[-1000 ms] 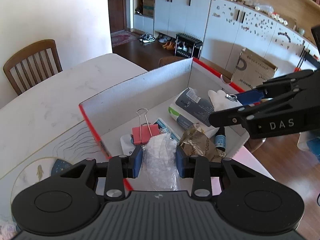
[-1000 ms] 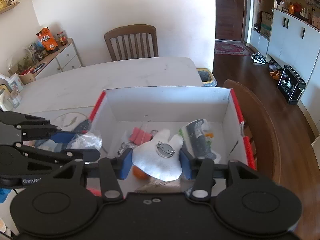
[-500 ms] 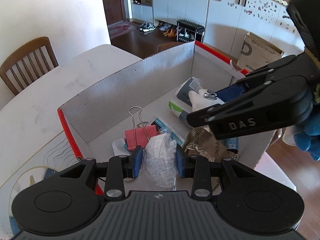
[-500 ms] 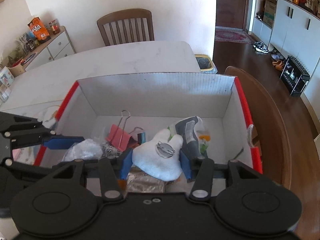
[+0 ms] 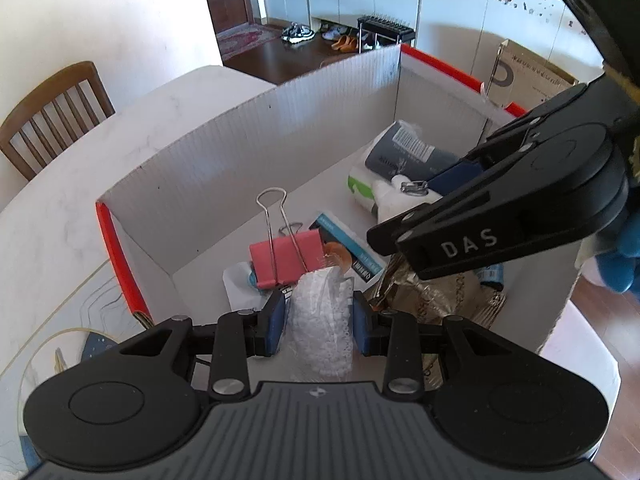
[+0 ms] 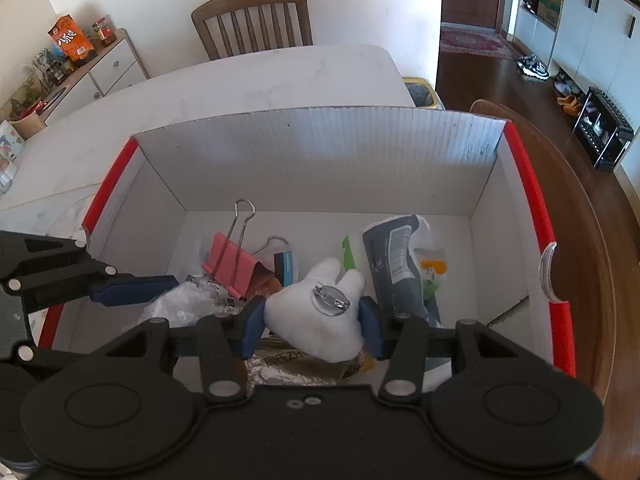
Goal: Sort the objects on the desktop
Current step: 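Lower the cotton bag and cloth pouch into the red box with both grippers, then open the left gripper releasing the cotton bag while the right gripper releases the pouch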
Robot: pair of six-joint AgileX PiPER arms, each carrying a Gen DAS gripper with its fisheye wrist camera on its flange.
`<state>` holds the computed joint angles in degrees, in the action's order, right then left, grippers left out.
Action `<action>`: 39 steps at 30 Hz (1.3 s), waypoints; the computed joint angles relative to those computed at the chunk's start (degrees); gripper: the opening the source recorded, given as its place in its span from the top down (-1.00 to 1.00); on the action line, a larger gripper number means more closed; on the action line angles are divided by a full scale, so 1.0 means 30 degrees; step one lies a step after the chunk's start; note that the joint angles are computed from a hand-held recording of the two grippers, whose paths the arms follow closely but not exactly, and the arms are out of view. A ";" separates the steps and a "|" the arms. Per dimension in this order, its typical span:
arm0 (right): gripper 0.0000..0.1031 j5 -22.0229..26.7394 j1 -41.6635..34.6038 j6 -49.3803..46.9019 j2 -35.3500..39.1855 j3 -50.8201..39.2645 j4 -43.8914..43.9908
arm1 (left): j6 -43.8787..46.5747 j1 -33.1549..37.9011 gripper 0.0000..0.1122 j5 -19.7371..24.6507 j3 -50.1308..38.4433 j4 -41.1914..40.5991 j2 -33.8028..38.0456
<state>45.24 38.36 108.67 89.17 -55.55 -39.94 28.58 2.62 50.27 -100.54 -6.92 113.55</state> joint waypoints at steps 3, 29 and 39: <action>0.05 -0.0190 -0.0254 -0.0569 0.0200 -0.0142 0.0641 | -0.0002 -0.0147 0.39 0.0306 -0.0234 0.0292 0.0275; -0.23 0.0066 -0.0614 -0.1567 0.0616 -0.0934 0.1915 | 0.0694 0.0079 0.07 0.2639 -0.1565 -0.0750 0.0593; -0.45 0.0860 0.0509 0.0506 -0.0547 -0.0787 0.0441 | 0.1545 0.0626 -0.25 0.1184 0.0637 -0.2562 -0.1506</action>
<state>47.82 39.89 110.18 87.53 -57.91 -38.62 33.21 4.50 53.82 -98.63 -14.61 109.04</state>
